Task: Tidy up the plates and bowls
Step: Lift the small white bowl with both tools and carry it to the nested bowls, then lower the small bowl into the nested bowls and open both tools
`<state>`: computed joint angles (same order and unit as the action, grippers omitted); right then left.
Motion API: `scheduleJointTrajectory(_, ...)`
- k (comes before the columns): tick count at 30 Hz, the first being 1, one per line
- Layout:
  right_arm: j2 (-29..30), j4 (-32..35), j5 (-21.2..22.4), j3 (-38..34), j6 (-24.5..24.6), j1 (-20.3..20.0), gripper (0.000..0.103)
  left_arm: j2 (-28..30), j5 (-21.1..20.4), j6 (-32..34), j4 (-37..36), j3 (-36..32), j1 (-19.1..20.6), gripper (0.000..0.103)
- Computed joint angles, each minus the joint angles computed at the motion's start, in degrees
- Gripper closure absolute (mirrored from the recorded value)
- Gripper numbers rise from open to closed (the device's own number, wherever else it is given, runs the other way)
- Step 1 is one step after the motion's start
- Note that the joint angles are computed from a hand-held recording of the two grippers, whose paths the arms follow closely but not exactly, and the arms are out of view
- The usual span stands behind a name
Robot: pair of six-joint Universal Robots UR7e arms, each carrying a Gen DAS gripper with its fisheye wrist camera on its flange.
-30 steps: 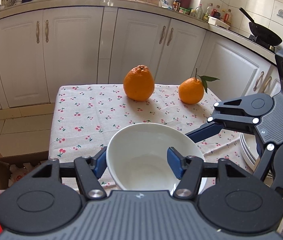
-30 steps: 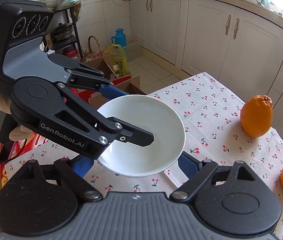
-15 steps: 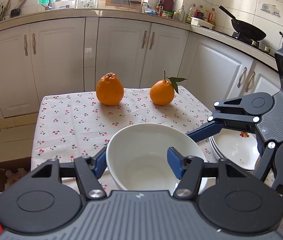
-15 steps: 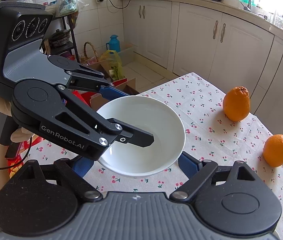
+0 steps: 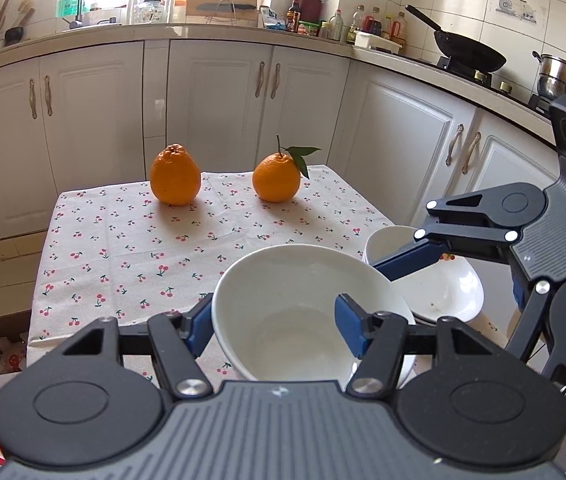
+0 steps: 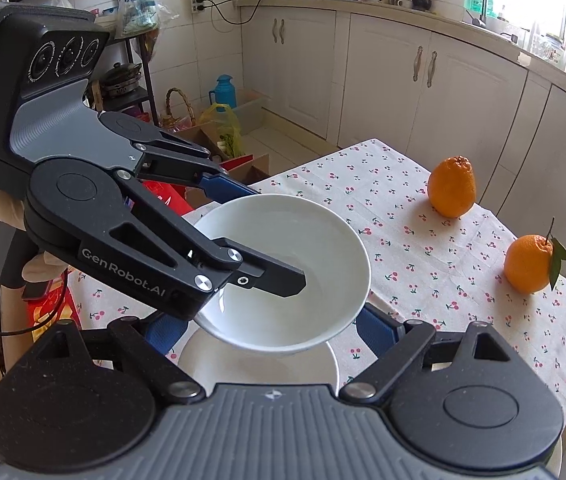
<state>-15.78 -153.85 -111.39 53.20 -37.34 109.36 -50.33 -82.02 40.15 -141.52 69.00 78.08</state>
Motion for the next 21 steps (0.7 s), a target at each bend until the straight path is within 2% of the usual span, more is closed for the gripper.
scheduleJointTrajectory(11,-3.5,-3.6,-1.1,7.4,1.3,-0.2,0.01,-1.5,-0.7,-0.6,0.0,3.9,-0.4,0.04)
scheduleJointTrajectory(21,-4.0,-3.3,-1.6,9.2,2.5,-0.8,0.01,-1.3,-0.6,-1.0,1.1,4.5,-0.2,0.04)
